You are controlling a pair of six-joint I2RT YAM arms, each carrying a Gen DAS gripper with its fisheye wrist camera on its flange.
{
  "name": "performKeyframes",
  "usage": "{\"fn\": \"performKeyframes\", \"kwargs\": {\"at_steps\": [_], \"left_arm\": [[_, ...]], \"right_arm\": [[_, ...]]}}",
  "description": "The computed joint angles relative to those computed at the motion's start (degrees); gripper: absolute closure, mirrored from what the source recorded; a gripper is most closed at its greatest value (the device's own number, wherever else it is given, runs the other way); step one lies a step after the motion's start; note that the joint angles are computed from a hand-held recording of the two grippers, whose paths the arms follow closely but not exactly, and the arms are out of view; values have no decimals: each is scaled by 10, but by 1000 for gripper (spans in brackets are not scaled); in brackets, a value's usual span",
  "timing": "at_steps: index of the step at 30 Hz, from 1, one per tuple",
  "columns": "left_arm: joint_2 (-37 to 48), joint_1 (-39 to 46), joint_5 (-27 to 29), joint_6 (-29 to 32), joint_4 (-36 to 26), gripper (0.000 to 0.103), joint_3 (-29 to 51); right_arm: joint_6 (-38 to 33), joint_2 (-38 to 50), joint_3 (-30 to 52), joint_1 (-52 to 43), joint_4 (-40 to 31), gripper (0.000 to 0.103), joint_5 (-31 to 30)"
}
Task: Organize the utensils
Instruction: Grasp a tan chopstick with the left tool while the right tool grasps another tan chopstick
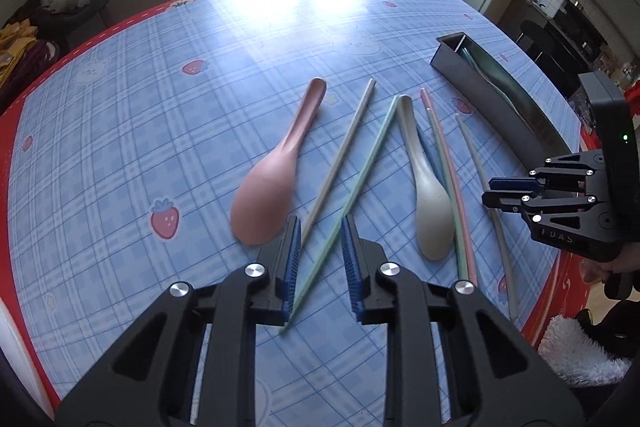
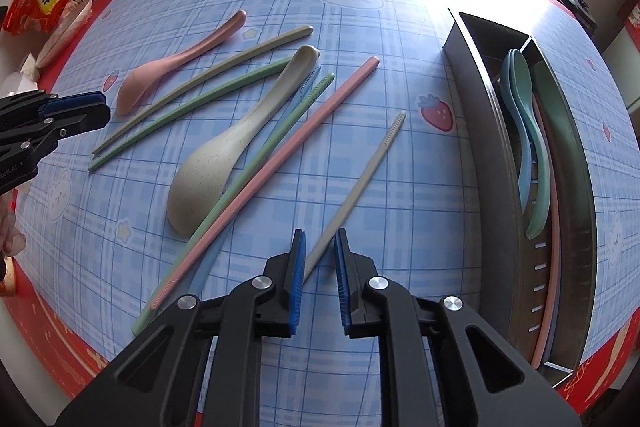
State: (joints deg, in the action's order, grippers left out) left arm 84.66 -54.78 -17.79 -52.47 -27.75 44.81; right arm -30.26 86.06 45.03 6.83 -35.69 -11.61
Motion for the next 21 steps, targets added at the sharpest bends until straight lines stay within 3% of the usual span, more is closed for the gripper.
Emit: {"fn": "performKeyframes", "kwargs": {"at_steps": [6,14,21], "left_arm": [[48,50,38,44,40,79,16],[123,76,56,109,48,79,69],[173,91,53,110,58,85,102]], "right_arm": [[10,-1,-16,13,17,88,-2],[12,1,-4,16,6,88,-4],[5,0,2,10,-4,88,-11]]}}
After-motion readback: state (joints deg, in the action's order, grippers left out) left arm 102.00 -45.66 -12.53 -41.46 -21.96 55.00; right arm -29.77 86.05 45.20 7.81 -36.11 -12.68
